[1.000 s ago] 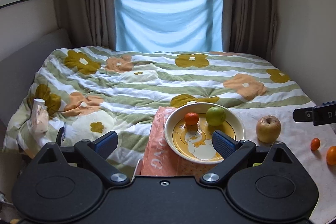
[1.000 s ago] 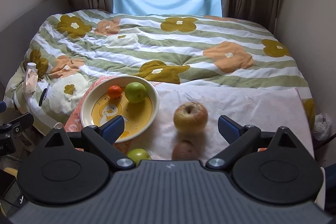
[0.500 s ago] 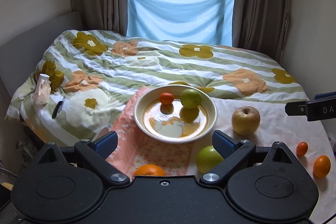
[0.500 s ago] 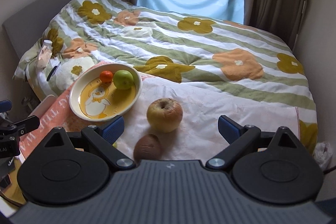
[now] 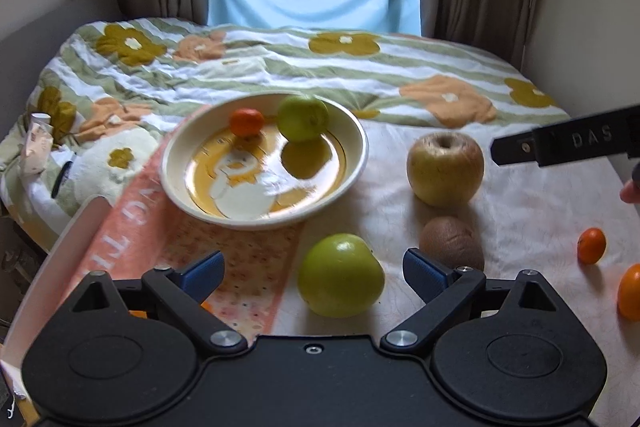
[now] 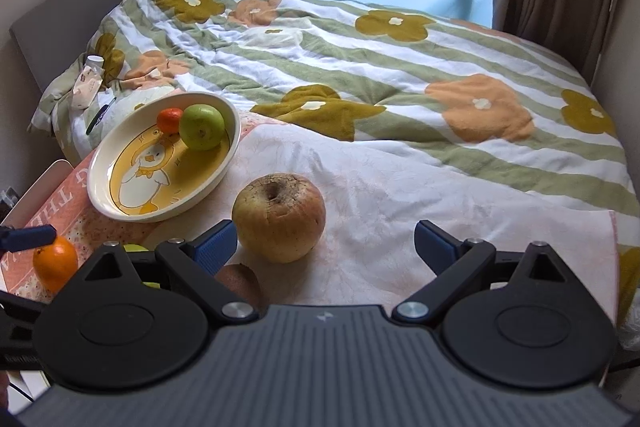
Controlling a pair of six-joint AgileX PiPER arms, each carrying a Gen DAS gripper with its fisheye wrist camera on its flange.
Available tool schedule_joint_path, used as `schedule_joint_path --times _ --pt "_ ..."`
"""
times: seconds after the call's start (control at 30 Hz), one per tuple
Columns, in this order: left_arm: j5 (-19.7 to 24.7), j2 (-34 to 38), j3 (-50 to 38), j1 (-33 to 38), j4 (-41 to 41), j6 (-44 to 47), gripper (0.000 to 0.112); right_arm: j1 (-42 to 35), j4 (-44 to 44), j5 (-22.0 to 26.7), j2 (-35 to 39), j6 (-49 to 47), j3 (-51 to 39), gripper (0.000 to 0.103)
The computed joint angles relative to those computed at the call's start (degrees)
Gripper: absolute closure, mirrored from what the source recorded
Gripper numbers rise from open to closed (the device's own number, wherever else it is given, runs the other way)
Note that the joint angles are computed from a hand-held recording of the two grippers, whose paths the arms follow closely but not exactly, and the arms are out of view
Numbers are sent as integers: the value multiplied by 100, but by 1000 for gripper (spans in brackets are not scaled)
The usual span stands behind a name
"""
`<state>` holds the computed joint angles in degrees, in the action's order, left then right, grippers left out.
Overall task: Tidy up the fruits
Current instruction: 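Grasp the brown apple with the right gripper while the left gripper grasps another green apple, then carry the brown apple and green apple over the white bowl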
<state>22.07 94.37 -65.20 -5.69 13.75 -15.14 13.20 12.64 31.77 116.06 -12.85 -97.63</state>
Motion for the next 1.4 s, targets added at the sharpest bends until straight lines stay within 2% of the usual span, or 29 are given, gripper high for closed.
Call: schedule_joint_path --times 0.2,0.33,0.4,0.47,0.83,1.13,1.2,1.4 --pt "87 467 -261 -83 -182 169 23 64 214 217 584 -211 -593 0" --pt "191 669 -440 -63 -444 455 38 107 266 385 861 -327 -956 0" --pt "230 735 -508 -21 -582 582 42 131 274 491 989 -363 -1149 0" --pt "231 750 -524 63 -986 975 49 163 252 596 1121 -372 -1349 0" --pt "223 763 -547 3 -889 897 50 231 222 1086 1703 -342 -2214 0" --pt "165 700 -448 17 -758 728 50 318 110 1188 1959 -258 -2553 0" --pt "158 694 -443 24 -743 702 50 348 -50 1129 1973 -189 -2540 12" --pt "125 597 -376 17 -645 496 50 315 72 974 1876 -293 -2346 13"
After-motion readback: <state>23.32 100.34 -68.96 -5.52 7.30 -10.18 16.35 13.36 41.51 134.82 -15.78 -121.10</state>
